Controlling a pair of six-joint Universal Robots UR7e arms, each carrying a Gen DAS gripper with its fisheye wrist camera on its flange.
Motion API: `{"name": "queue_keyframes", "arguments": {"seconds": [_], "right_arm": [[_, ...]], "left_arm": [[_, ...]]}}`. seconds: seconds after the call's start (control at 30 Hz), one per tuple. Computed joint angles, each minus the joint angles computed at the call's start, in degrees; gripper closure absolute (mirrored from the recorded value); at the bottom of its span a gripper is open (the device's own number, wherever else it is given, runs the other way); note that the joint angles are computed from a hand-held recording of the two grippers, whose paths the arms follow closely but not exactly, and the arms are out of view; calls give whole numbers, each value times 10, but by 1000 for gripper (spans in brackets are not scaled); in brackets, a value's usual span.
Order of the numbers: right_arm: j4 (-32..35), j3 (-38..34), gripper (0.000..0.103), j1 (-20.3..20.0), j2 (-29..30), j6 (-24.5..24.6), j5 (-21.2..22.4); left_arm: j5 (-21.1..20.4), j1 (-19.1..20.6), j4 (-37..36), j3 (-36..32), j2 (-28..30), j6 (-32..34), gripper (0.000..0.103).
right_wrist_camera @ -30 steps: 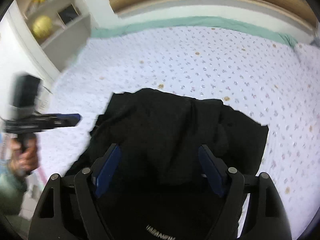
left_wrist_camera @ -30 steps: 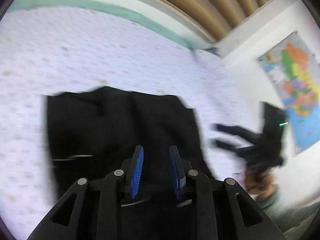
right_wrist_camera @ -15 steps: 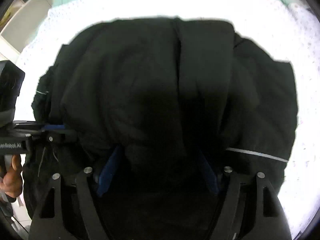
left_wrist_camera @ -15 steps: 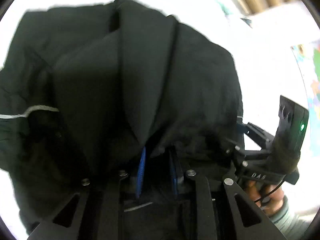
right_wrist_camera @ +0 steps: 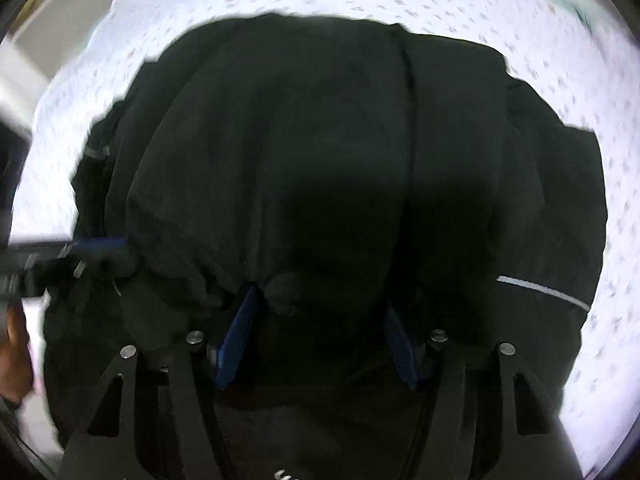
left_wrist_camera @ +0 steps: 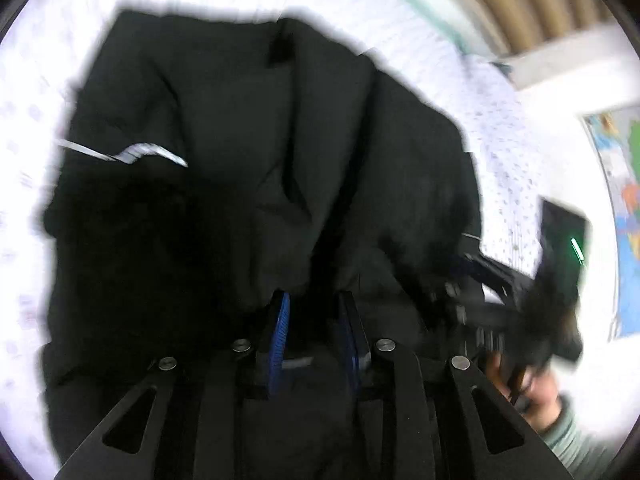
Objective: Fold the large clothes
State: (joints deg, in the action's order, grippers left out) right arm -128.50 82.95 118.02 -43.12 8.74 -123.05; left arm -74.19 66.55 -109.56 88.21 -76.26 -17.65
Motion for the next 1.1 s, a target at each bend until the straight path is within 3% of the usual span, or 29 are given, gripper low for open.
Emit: {"name": "queue_keyframes", "arguments": {"seconds": [0.07,0.17,0.4,0.53,0.7,0.8,1.1], "right_arm": [[15,-11,39,-4,-4,10,17],[27,-19,39,-3,-6,7,24],[-25,17,38,16,-30,28,34],[-30,59,38,23,-64,45,30],[-10,126,38,36,-124,65,-24],[5,179,38,28,-185,86,-41],[114,302,36,14,-331,210,-53]], "left_arm": [[52,-28,-8,33,-49,24,77],[83,-41,22,58,-114,-10,76],[125,-12,89,119,-265,-98,76],[114,4,102,138,-310,-141,76],[98,11,126,149,-330,-154,75],[60,34,149,144,-329,-162,74],[9,63,170,164,-337,-185,74]]}}
